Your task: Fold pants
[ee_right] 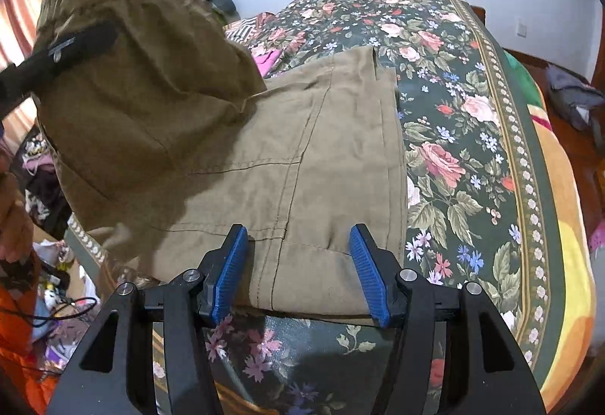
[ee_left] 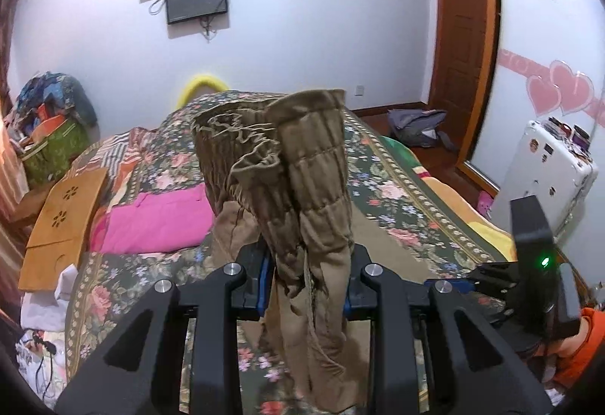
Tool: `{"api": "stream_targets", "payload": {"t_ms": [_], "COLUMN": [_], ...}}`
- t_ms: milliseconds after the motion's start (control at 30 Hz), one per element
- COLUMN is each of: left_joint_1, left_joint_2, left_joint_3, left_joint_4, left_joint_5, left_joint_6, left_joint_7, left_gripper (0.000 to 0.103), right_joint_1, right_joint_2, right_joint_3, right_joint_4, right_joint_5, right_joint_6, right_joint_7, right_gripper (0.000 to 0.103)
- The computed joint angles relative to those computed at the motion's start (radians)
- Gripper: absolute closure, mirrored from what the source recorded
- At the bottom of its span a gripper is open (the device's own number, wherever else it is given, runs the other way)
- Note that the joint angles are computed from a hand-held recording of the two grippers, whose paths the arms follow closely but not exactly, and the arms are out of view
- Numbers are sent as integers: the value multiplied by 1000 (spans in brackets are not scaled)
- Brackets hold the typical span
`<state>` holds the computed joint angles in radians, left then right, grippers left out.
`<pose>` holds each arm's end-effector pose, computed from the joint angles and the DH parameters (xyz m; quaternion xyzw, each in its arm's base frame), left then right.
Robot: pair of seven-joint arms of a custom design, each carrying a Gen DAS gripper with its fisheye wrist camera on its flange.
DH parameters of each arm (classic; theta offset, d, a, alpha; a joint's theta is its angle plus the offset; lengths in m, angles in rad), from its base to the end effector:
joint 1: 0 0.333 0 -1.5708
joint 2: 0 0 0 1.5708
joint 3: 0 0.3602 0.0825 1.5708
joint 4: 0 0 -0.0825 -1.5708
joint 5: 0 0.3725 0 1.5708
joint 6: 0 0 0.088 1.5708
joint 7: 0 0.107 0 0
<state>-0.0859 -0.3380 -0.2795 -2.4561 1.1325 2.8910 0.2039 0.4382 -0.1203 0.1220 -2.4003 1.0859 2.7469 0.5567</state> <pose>0.3908 -0.2181 0.5217 -0.6167 0.6402 -0.3181 0.3296 0.4316 0.2303 0.4484 -0.8358 0.4156 -0.0129 0.3585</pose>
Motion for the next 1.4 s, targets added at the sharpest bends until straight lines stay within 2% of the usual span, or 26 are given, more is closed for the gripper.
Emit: {"api": "stream_targets", "payload": {"t_ms": [100,167,367,700,867,967,1033,1067,1233,1300,1333,1367,1400], "left_joint_1": [-18,-33,-73,-162,-180,-199,-217,-228,-233,-266,-323,-349,-340], "left_joint_2": [35,52,112,230,261,266,263,259,231,207,191,177,163], "left_joint_3": [0,6,13,44,33,39,50,56,54,84,136,159,157], "left_joint_4": [22,29,48,77,81,74,57,47,31,12,-4,-16,-24], "left_joint_5": [-23,-50,-124,-386,-446,-526,-631,-687,-731,-821,-913,-996,-1009], "left_joint_6": [7,12,31,43,14,7,33,49,63,93,119,139,151], "left_joint_7": [32,62,157,424,478,559,645,687,708,783,855,916,918], "left_gripper": [76,76,76,76,75,65,47,44,43,41,37,35,32], "right_joint_1": [5,-2,-27,-68,-76,-78,-78,-77,-74,-70,-69,-67,-65], "right_joint_2": [2,4,-22,-102,-114,-117,-118,-119,-134,-139,-142,-147,-149], "right_joint_3": [-3,-15,-25,-50,-62,-62,-63,-66,-62,-63,-62,-59,-58], "right_joint_4": [-1,6,-1,-66,-81,-85,-86,-85,-94,-95,-96,-99,-101], "right_joint_5": [38,63,70,86,78,68,63,66,61,63,62,58,55], "right_joint_6": [8,-23,-59,14,22,26,27,23,40,45,49,55,60], "right_joint_7": [-36,-56,-35,-12,11,20,23,16,18,15,15,19,21], "right_gripper": [49,49,50,50,50,50,50,50,50,50,50,50,50]}}
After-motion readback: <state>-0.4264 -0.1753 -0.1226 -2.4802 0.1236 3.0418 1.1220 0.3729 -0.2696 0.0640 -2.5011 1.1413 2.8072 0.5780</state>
